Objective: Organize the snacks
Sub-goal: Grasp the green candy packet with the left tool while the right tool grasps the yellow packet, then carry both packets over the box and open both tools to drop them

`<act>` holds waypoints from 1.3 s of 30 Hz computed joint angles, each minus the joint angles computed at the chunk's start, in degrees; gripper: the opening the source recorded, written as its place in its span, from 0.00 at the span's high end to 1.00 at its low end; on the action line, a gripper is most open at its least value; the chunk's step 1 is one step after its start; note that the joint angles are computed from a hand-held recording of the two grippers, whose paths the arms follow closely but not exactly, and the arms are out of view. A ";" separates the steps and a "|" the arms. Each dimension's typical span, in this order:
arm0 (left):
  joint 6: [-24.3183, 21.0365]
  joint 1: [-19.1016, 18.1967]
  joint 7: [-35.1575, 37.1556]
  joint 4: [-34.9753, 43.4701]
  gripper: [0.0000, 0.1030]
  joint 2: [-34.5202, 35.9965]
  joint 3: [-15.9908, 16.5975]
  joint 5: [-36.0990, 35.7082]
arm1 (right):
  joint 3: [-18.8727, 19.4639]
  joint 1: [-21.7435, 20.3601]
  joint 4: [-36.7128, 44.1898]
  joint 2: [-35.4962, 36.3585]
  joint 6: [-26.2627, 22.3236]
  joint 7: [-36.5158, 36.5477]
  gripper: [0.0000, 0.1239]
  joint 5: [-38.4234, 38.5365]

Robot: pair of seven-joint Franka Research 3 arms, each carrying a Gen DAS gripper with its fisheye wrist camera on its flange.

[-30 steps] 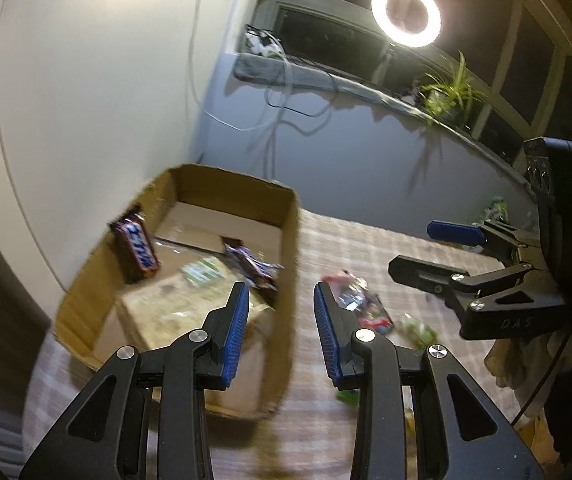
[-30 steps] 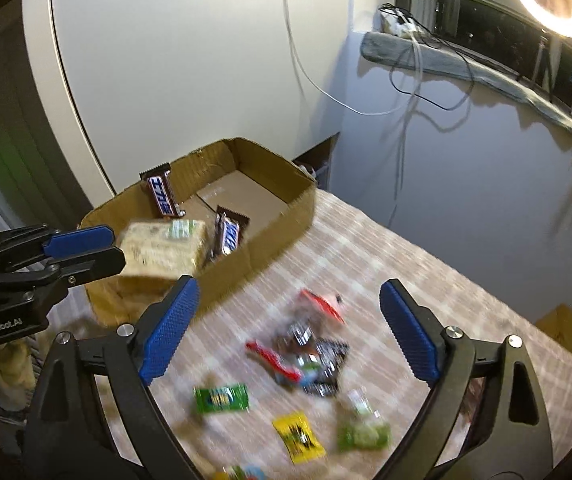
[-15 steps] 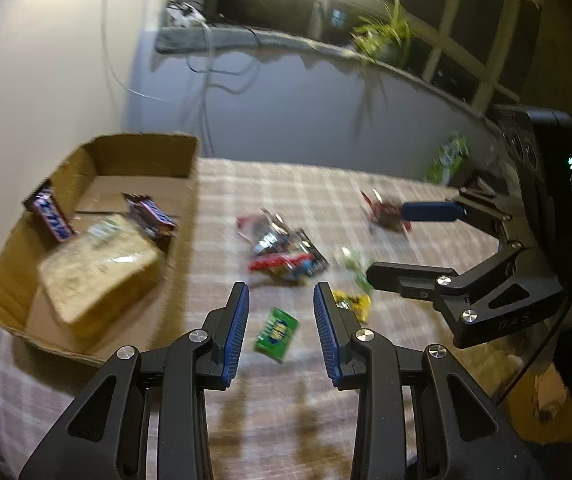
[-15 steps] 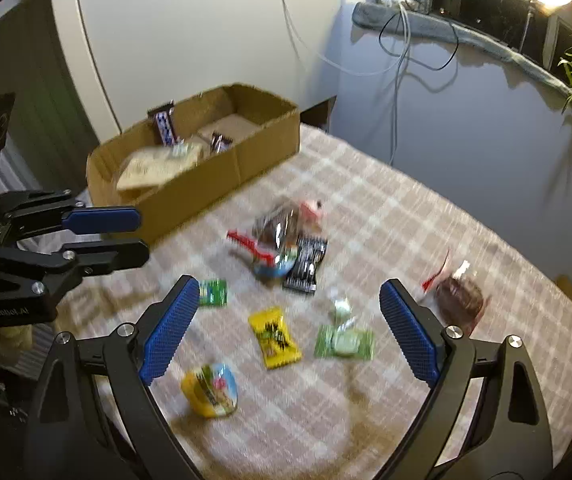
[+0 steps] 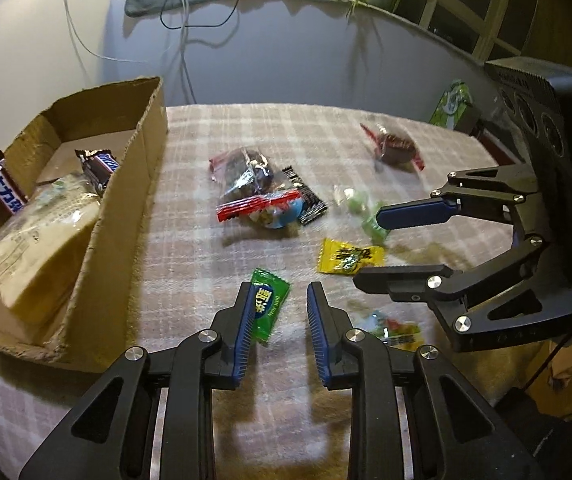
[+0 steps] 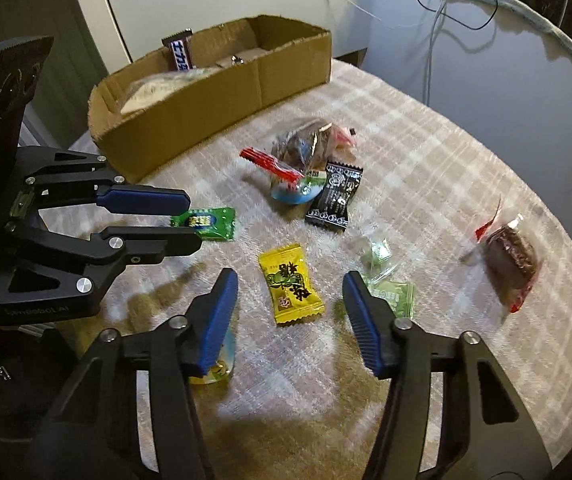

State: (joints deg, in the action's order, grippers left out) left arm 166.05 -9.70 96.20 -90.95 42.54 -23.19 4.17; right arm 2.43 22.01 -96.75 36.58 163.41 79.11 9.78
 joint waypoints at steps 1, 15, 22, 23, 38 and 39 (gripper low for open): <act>-0.25 -0.28 -0.11 0.36 0.76 0.21 0.32 0.21 | 0.01 -0.07 0.44 0.37 -0.37 -0.04 0.56 0.01; -2.06 -3.14 -2.09 3.47 0.76 2.22 3.99 3.54 | -1.33 0.70 4.74 3.29 -4.21 0.03 0.61 -2.42; -1.58 -3.47 -2.45 3.50 0.80 2.32 4.33 4.23 | -0.64 0.51 5.13 3.45 -4.93 -0.88 0.74 -2.58; -1.51 -3.43 -2.53 3.42 0.80 2.29 4.30 4.26 | -0.49 0.44 5.14 3.44 -4.98 -1.04 0.74 -2.46; 2.50 -0.30 -2.53 -0.79 0.81 -0.05 1.22 3.03 | -0.72 0.62 0.62 0.32 -0.75 0.93 0.79 -1.12; 2.92 0.01 -2.52 -1.20 0.81 -0.37 0.92 2.86 | -0.88 0.76 0.34 0.03 -0.38 1.17 0.79 -1.16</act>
State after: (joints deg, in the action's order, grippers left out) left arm 168.97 -9.69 93.68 -92.14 42.17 -22.27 7.03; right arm 1.55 22.77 -96.41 36.61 163.03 80.28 8.62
